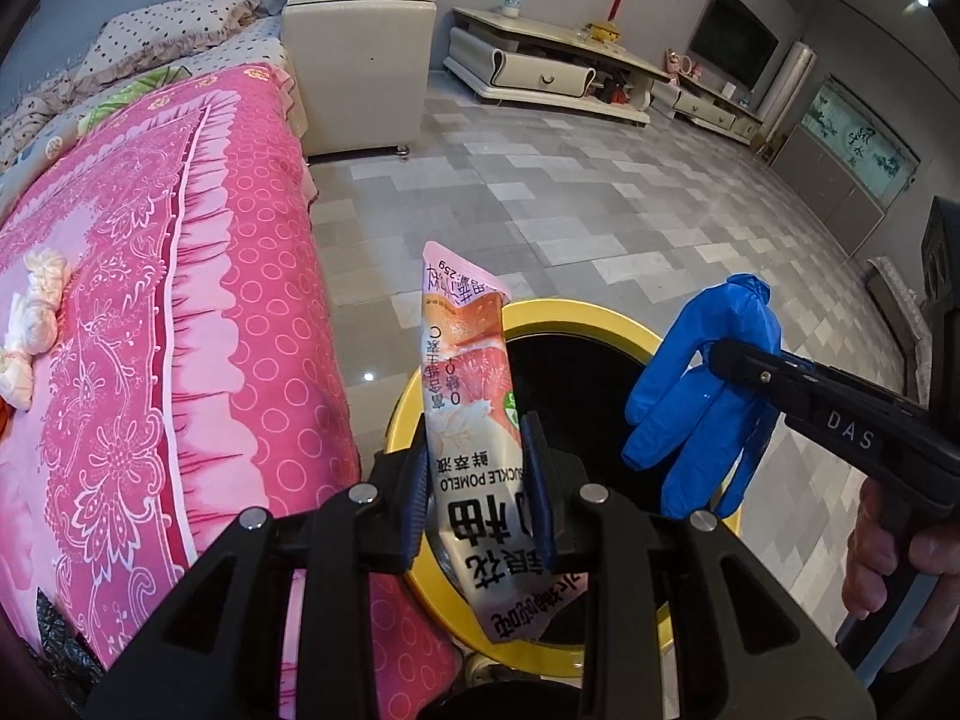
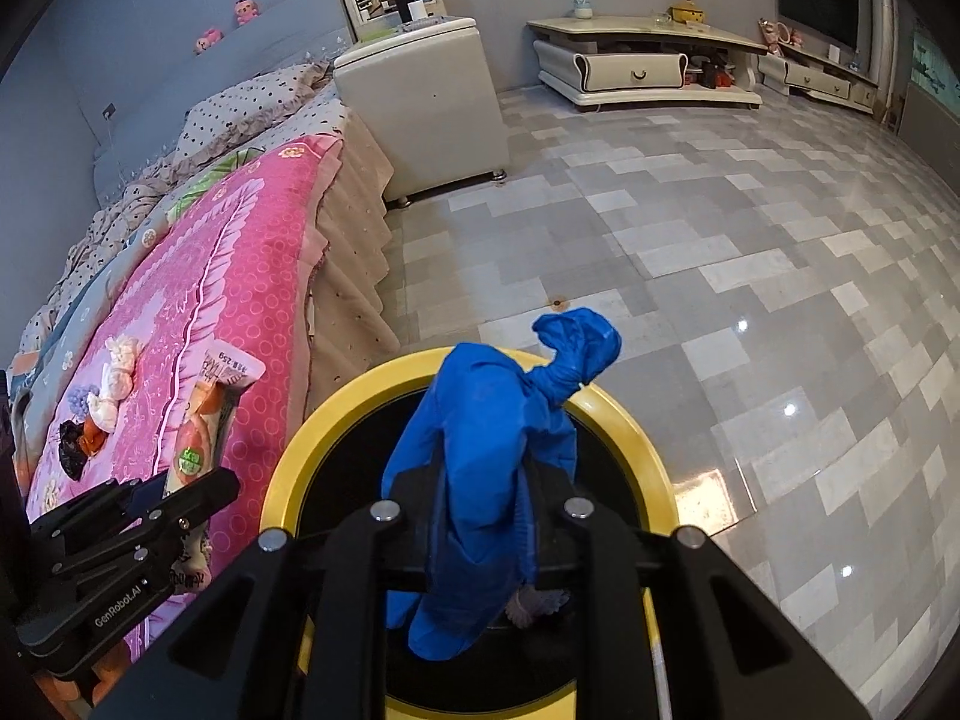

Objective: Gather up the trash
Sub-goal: 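Carry the pomelo packet and blue glove over the yellow-rimmed bin with both tools, then open both tools to drop the pomelo packet and glove into the bin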

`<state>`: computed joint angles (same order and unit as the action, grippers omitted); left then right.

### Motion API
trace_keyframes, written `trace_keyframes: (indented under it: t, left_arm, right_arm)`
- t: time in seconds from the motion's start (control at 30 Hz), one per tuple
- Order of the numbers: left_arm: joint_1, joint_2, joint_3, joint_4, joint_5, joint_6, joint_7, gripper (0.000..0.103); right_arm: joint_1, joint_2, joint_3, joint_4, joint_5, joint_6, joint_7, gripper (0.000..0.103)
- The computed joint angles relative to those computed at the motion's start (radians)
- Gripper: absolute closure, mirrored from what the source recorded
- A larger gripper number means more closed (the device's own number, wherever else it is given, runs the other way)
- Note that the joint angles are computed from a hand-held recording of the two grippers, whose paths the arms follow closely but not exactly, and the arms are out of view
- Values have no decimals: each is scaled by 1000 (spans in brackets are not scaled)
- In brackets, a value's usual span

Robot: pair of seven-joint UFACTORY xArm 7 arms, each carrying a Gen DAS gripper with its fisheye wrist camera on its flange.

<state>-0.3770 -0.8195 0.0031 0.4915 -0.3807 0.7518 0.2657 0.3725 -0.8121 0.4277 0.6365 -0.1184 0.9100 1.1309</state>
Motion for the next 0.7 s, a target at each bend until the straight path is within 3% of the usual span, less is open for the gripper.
trace_keyframes:
  t: [0.17,0.3,0.4,0.7]
  left_arm:
    - [2,-21,1,1,4,8,-5,69]
    - [11,-60,5,-7,9,18,-11,53]
    - [23,-78,21,-6,12,26,-13,45]
    - [101,-145,71,-5,48,57,2,23]
  right_arm:
    - [7,-24,1,0,10,23,7,80]
    - [8,-36,10,9,15,53,21,64]
    - [9,-50,21,20,14,85,29,57]
    - [15,-53,57,56,17,123,55,55]
